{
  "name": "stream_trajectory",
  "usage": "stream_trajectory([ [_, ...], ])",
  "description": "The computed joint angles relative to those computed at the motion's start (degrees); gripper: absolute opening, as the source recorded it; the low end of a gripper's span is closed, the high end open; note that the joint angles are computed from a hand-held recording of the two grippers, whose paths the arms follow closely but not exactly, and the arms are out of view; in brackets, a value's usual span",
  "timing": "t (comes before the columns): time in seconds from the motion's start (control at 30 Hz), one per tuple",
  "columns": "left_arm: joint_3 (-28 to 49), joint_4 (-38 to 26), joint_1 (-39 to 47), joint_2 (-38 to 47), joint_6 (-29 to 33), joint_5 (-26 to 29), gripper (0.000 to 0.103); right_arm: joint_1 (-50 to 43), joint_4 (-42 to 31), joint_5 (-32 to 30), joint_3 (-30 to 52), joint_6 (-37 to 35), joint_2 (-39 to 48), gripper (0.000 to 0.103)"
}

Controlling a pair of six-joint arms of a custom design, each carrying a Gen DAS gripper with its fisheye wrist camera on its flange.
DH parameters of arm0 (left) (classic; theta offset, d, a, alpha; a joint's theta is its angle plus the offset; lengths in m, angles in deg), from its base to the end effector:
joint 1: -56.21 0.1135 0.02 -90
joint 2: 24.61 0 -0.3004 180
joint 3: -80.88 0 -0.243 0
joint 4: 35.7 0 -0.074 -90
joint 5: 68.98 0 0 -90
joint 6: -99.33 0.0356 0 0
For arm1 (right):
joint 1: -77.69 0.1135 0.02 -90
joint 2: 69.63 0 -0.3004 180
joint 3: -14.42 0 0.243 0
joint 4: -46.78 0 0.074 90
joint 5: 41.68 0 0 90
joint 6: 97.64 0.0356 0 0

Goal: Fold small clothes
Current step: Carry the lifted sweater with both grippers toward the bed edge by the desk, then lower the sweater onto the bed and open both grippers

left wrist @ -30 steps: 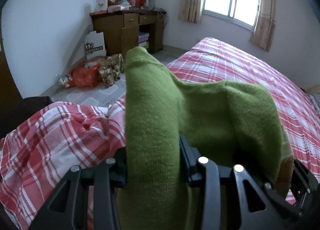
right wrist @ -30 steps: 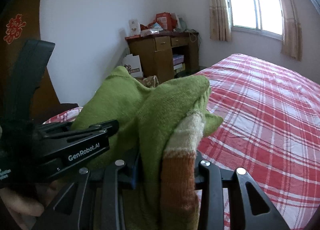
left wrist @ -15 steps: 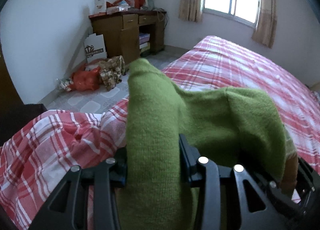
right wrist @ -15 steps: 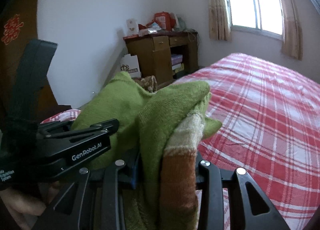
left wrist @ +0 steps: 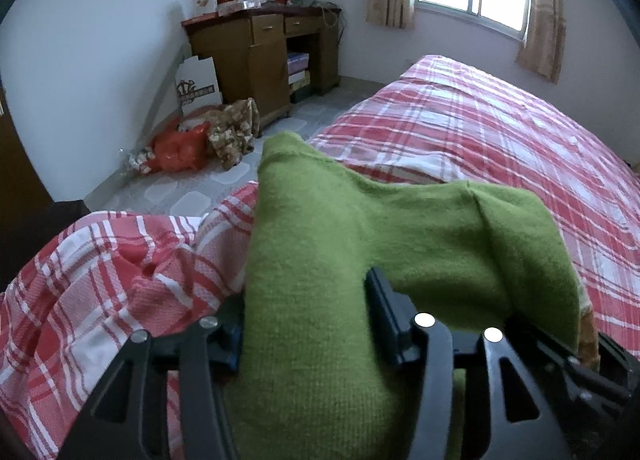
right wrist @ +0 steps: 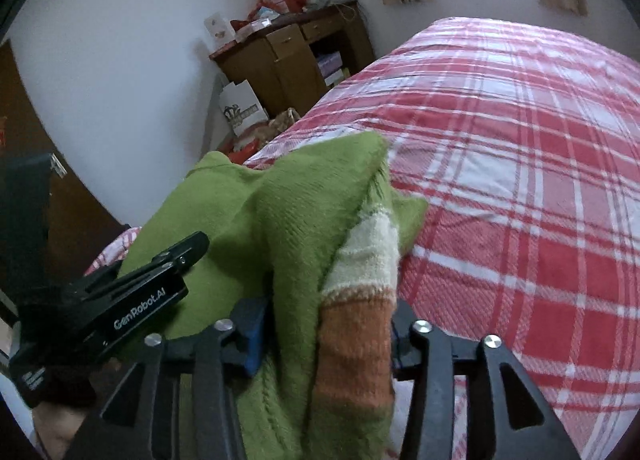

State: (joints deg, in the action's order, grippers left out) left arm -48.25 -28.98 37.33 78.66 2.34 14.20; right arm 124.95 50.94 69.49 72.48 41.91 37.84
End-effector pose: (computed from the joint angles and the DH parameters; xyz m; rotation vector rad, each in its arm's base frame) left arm 0.2981 -0.0975 0.1351 0.1876 2.3548 -0.0782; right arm 0.2427 0.2437 0.1394 0.2254 2.3221 0.4275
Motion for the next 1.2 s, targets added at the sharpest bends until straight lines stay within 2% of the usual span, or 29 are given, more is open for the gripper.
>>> stream_trajectory([
  [0.1, -2.54, -0.01, 0.09, -3.37, 1.22, -0.07, 0.060, 3.76, -1.78, 5.92, -2.30, 2.64, -3.51, 0.051],
  [0.2, -5.46, 0.55, 0.05, -6.74, 2.19, -0.56, 0.060, 9.35, -8.52, 15.64, -2.68, 7.29, -7.69, 0.051],
  [0.3, -9.21, 0.33, -0.76, -12.04, 2.70, -2.81, 0.073, 14.70, -15.81, 22.94, -1.95, 12.38, -11.28, 0.051],
  [0.4, -12.77, -1.00, -1.41, -18.27, 3.64, -4.38, 0.081, 19.08, -24.53, 28.58, 1.11, 17.01, -12.82, 0.051],
  [0.43, -13.55, -2.24, -1.32, -20.40, 3.69, -4.45, 0.086, 20.58, -27.12, 30.28, 2.03, 18.79, -13.21, 0.051],
  [0.53, -15.61, -4.60, -1.28, -25.67, 3.05, -5.36, 0.100, 24.73, -34.98, 34.19, 5.18, 24.46, -13.63, 0.062],
  [0.57, -16.50, -5.08, -1.31, -27.76, 2.88, -5.95, 0.100, 26.34, -38.45, 35.70, 6.65, 26.71, -13.37, 0.062],
  [0.73, -19.24, -10.89, -1.88, -38.72, 3.87, -8.05, 0.103, 32.70, -55.51, 41.61, 14.56, 38.03, -10.71, 0.063],
  [0.87, -18.80, -18.59, -3.68, -46.13, 4.43, -10.93, 0.103, 36.55, -68.79, 44.47, 20.36, 49.14, -8.12, 0.063],
  [1.03, -18.86, -26.36, -3.04, -55.26, 5.19, -9.45, 0.103, 40.84, -86.77, 46.50, 28.80, 64.19, -3.17, 0.063],
  [1.13, -18.92, -28.57, -3.60, -57.07, 4.68, -11.30, 0.103, 42.33, -93.23, 46.21, 31.80, 69.87, -1.06, 0.063],
  [1.2, -19.20, -30.15, -2.91, -59.12, 5.31, -10.03, 0.103, 43.58, -97.06, 45.86, 33.34, 74.07, 0.18, 0.063],
])
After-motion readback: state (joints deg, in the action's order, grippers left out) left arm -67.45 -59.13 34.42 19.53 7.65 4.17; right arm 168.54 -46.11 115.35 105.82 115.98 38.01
